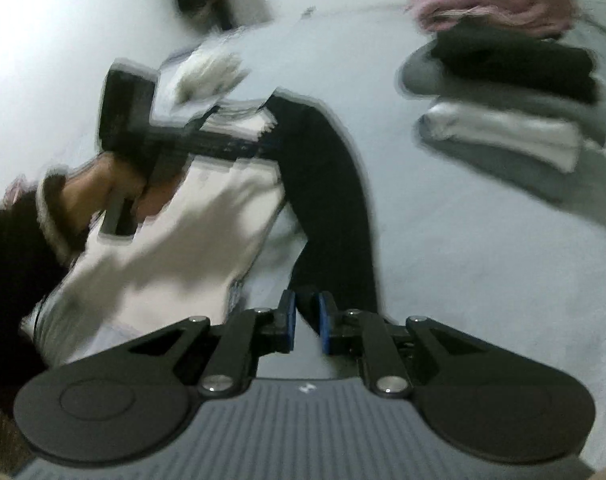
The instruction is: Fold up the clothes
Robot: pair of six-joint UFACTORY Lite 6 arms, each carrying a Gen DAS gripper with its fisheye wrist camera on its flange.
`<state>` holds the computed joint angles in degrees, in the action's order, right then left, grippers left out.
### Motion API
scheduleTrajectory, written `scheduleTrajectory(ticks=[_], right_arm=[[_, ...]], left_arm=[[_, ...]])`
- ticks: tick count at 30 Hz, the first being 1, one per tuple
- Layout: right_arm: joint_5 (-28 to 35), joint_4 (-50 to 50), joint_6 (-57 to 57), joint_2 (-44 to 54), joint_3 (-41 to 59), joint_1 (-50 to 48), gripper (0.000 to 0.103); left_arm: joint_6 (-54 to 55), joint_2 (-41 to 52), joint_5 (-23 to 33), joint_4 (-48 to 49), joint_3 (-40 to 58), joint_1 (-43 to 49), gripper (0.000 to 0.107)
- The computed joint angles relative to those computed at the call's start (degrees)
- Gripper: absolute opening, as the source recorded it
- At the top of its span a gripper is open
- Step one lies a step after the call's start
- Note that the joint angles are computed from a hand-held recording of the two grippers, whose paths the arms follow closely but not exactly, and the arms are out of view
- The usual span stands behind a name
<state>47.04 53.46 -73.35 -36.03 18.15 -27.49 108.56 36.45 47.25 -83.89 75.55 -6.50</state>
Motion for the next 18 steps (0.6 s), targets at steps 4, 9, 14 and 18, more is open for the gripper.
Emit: scheduleTrajectory(ticks=[4, 9, 14, 18], right_arm=[[-0.8, -10.3, 10.5, 0.5, -0.9, 6.7, 0.019], [-0.7, -12.0, 12.9, -5.5, -2.7, 0.5, 0.048], [-11.6, -13.5, 21.0, 2.5, -3.2, 3.9, 0.048], [-20.5, -19.8, 30.6, 4.2, -4.9, 15.2, 0.012]], left_arm=[[-1.0, -1.5, -1.3, 1.9, -0.8, 0.7, 0.062], [-1.6, -1.5, -0.9, 3.6, -0.2, 3.2, 0.062], [-2.0, 0.0, -0.8, 3.1, 1.4, 6.4, 0.062], [-6.0, 4.0, -1.6, 3.3, 7.4, 8.2, 0.061]])
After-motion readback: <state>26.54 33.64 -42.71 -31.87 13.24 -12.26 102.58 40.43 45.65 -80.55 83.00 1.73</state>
